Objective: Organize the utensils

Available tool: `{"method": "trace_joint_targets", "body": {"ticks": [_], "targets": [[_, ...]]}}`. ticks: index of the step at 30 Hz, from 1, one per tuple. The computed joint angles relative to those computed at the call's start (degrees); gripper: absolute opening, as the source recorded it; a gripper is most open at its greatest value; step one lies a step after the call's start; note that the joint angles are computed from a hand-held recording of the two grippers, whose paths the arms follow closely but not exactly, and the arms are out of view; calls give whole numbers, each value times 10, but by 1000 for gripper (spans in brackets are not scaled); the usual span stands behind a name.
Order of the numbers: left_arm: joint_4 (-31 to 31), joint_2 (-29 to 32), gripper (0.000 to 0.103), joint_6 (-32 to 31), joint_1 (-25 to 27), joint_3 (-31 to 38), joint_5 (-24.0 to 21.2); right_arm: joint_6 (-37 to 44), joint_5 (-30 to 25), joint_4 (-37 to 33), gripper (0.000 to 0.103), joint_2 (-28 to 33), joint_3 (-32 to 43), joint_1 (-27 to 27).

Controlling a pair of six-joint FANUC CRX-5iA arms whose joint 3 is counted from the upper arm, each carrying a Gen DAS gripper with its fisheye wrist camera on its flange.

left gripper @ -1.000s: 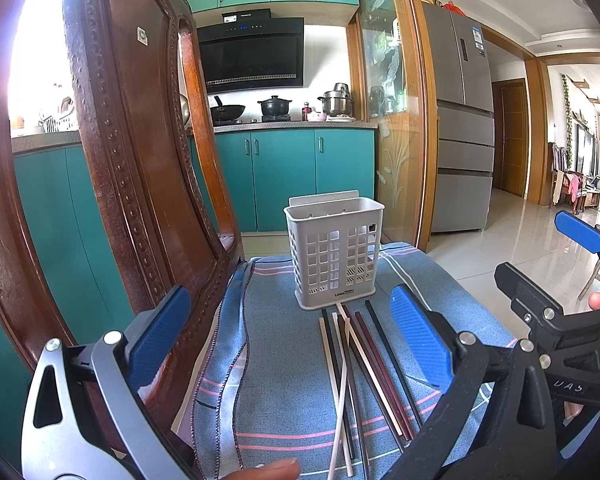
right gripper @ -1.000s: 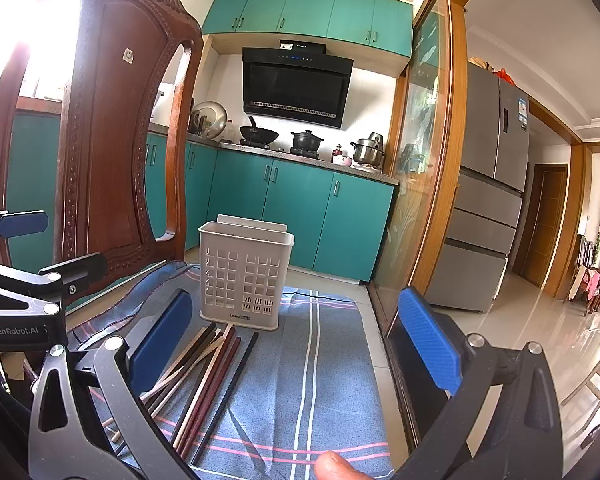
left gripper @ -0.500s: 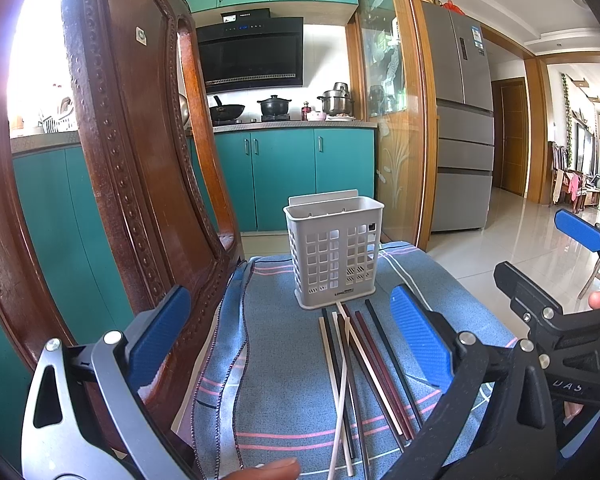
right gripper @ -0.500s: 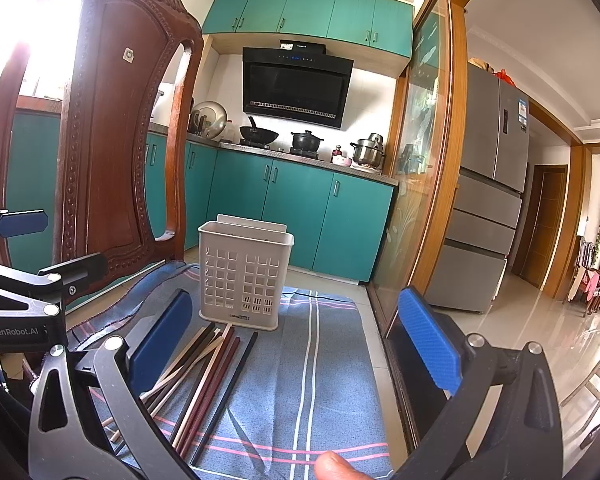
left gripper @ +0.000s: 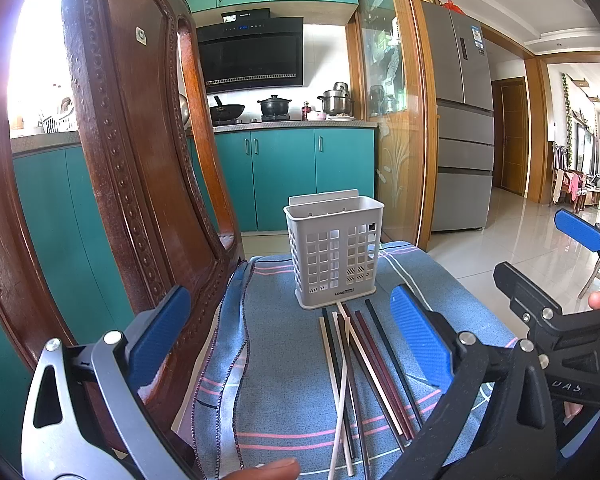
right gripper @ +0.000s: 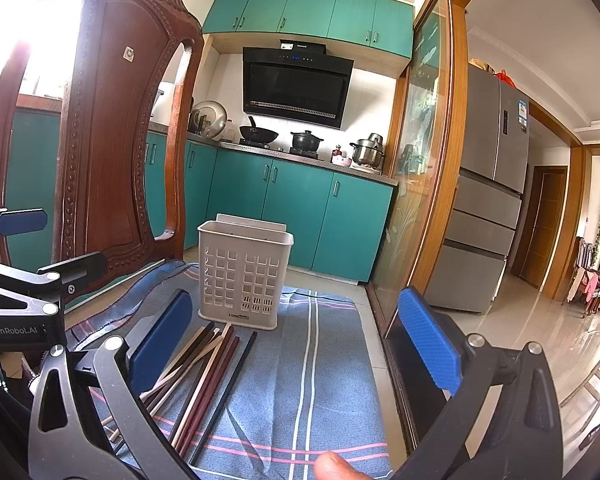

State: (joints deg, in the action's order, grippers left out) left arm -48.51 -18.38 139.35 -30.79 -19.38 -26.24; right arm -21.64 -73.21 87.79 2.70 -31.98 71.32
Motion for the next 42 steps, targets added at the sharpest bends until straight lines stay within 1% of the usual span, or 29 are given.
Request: {"method": "trace_joint_targets", "body": {"ticks": [17, 19, 20, 21, 23, 24, 26, 27, 28, 29, 30, 31, 32, 33, 34, 35, 36, 37, 39, 41, 42], "targets": [[0, 0, 100, 0, 0, 0, -1, 4, 0, -2, 101, -1, -2, 1], [7, 3, 100, -8, 6, -2, 3, 11, -12, -9, 101, 4, 3, 3], [10, 6, 100, -13, 6, 1, -3, 16, -21, -13, 101, 8, 7, 5], [15, 15, 100, -24, 4, 9, -21, 26, -38, -25, 101, 16, 14, 7], [71, 36, 100, -92, 21, 18, -40, 47, -56, -51, 101, 30, 30, 9], [107, 46, 100, -131, 32, 21, -48, 65, -51, -71, 101, 34, 38, 7], [149, 65, 100, -181, 45, 29, -67, 119, -30, -141, 101, 44, 64, -1], [162, 73, 100, -193, 48, 33, -76, 139, -29, -171, 101, 51, 76, -6], [192, 83, 100, -218, 61, 35, -85, 147, -24, -188, 101, 55, 81, -11], [216, 87, 100, -237, 71, 32, -85, 153, -15, -204, 99, 55, 86, -17], [259, 91, 99, -272, 89, 26, -82, 155, 1, -217, 96, 53, 87, -25], [322, 93, 97, -322, 113, 11, -72, 150, 28, -229, 83, 45, 84, -37], [381, 92, 88, -369, 133, -7, -60, 152, 47, -249, 68, 43, 89, -51], [433, 92, 83, -409, 148, -21, -56, 164, 55, -270, 60, 46, 101, -59], [462, 95, 77, -430, 156, -26, -56, 184, 84, -303, 47, 47, 116, -75], [481, 97, 72, -444, 162, -30, -58, 200, 120, -325, 42, 46, 124, -90], [482, 98, 69, -440, 160, -29, -65, 233, 156, -356, 42, 53, 142, -110], [481, 100, 65, -439, 159, -26, -70, 266, 161, -383, 42, 73, 169, -119], [479, 103, 64, -437, 157, -21, -76, 358, 188, -454, 39, 112, 227, -151], [483, 118, 62, -442, 155, -10, -84, 422, 195, -541, 37, 150, 290, -175], [480, 128, 62, -437, 153, 2, -95, 437, 201, -568, 37, 158, 305, -183]]}}
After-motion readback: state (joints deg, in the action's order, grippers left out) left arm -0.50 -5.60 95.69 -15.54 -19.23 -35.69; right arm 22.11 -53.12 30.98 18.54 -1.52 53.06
